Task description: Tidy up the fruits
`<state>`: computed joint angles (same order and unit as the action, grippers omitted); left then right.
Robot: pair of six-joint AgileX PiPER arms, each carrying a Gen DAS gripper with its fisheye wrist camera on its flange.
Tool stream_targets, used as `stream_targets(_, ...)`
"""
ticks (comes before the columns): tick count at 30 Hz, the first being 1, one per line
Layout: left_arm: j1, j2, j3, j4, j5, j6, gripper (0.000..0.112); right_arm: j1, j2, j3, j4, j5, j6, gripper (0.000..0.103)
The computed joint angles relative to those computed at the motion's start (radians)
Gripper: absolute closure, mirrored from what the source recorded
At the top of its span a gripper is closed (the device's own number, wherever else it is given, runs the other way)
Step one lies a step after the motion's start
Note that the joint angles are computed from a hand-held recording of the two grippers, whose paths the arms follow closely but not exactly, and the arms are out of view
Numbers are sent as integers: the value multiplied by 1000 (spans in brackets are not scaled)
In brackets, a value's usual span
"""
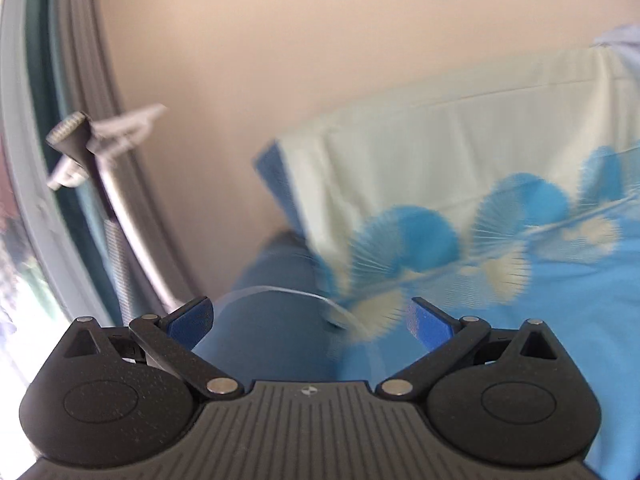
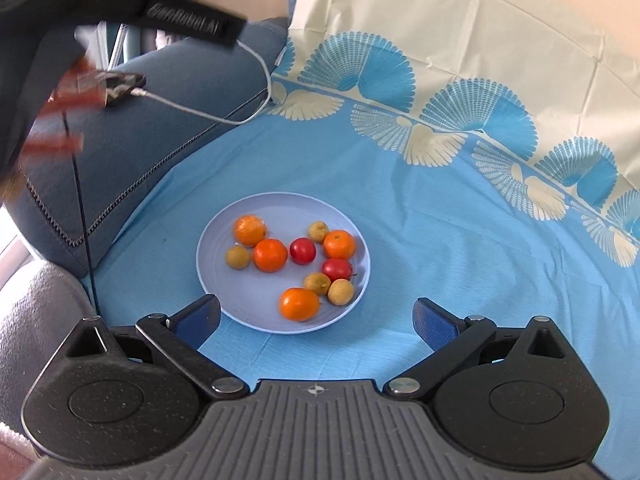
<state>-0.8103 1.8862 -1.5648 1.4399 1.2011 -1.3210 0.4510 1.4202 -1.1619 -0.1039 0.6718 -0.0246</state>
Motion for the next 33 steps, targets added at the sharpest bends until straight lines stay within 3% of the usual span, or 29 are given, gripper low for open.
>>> stream_targets(8, 291, 57, -7, -26, -77, 56, 10, 107, 38, -46, -96, 56, 61, 2)
stream_targets(12, 365, 108, -29, -26, -51, 81, 10, 141, 63, -71, -125, 82, 75, 2)
stream_targets(15, 385, 138, -48, -62, -75, 141, 10, 156, 83, -94, -129, 99, 83, 2)
stream_targets(21, 296, 172, -61, -77, -112, 202, 10, 166, 91, -112, -133, 101, 76, 2)
stream_targets(27, 174, 57, -45, -144, -144, 123, 10, 139, 61, -99, -132, 82, 78, 2)
stream_targets(30, 114, 14, -61, -186, -104, 119, 10, 113, 41, -89, -120, 73, 89, 2)
stream_targets(33, 41, -1, -95, -217, -16, 132, 10, 73, 12, -76, -70, 78, 80, 2)
